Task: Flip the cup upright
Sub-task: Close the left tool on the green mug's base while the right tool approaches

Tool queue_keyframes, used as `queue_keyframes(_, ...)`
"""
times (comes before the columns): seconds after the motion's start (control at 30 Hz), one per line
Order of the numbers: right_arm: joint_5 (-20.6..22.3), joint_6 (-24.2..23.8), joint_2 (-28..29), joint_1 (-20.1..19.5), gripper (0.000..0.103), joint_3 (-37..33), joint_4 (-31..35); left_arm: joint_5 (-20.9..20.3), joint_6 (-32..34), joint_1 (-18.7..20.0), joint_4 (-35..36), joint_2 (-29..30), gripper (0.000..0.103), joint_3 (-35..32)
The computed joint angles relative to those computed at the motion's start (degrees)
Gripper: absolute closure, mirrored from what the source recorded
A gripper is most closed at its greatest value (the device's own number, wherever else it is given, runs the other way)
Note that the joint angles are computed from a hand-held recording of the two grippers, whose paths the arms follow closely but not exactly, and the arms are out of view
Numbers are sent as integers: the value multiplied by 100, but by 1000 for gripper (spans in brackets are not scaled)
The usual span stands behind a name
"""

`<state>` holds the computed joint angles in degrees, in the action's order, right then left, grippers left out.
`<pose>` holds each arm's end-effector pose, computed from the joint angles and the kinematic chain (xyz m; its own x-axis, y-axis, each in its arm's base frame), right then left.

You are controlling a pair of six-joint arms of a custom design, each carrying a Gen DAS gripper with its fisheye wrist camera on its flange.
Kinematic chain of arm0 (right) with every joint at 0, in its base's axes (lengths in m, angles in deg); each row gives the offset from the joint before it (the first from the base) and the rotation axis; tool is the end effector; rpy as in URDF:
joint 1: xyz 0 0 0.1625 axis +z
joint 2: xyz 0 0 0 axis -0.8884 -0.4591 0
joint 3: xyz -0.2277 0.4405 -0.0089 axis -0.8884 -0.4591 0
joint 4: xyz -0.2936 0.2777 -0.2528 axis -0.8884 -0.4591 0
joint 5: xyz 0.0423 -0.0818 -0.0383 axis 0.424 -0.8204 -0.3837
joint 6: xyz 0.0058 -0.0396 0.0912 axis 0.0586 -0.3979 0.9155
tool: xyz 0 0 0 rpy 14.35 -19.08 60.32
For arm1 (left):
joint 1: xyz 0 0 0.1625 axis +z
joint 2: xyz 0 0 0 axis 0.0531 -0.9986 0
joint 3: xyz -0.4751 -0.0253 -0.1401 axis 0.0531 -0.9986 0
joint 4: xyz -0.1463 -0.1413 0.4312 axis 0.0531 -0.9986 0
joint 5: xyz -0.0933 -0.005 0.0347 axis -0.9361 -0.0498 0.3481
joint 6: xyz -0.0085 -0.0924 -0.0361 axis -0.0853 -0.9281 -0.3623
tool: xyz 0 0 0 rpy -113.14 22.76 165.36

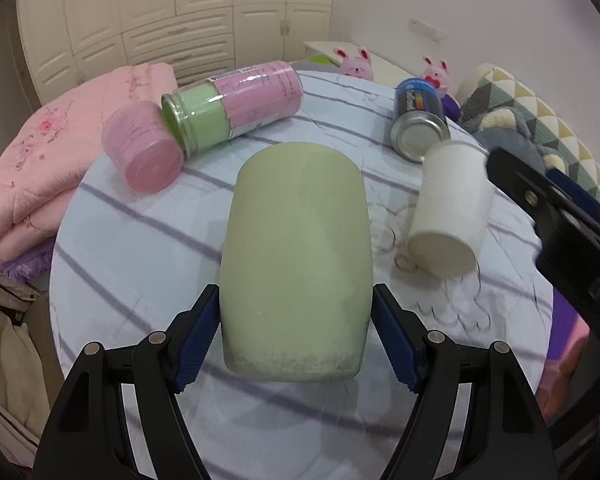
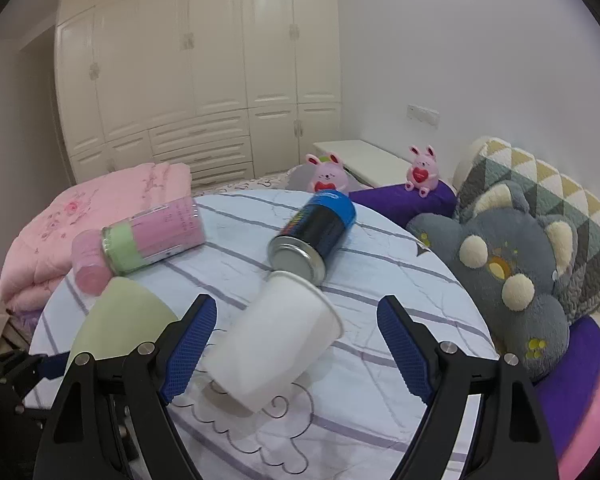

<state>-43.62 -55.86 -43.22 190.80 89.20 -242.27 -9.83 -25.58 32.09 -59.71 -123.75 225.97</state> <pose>0.4162 -0.4092 0.0455 -0.6609 -0.3955 0.6378 -0.7352 0.5120 -0.4442 -0.1311 -0.3580 0.3073 -0.7256 -0.2761 -0.6303 0.2231 0.7721 -0.5951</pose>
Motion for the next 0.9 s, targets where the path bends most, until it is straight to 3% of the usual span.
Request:
queue_keyframes(0.37,120,-151,-36,158,19,153,130,-84,-472,-555,569,-325,27,250)
queue_keyframes(0.7,240,-221,-134,220,19,315,165,-84,-823,-660,774,-293,26,264)
queue_keyframes(0.77,272,-229,-152,230,19,344,130,-114,-799,-686,727,-327,15,275)
queue_keyframes(0.9,403,-127,-224,213,19,378,271,-92,-781,-833,703,-448,7,318)
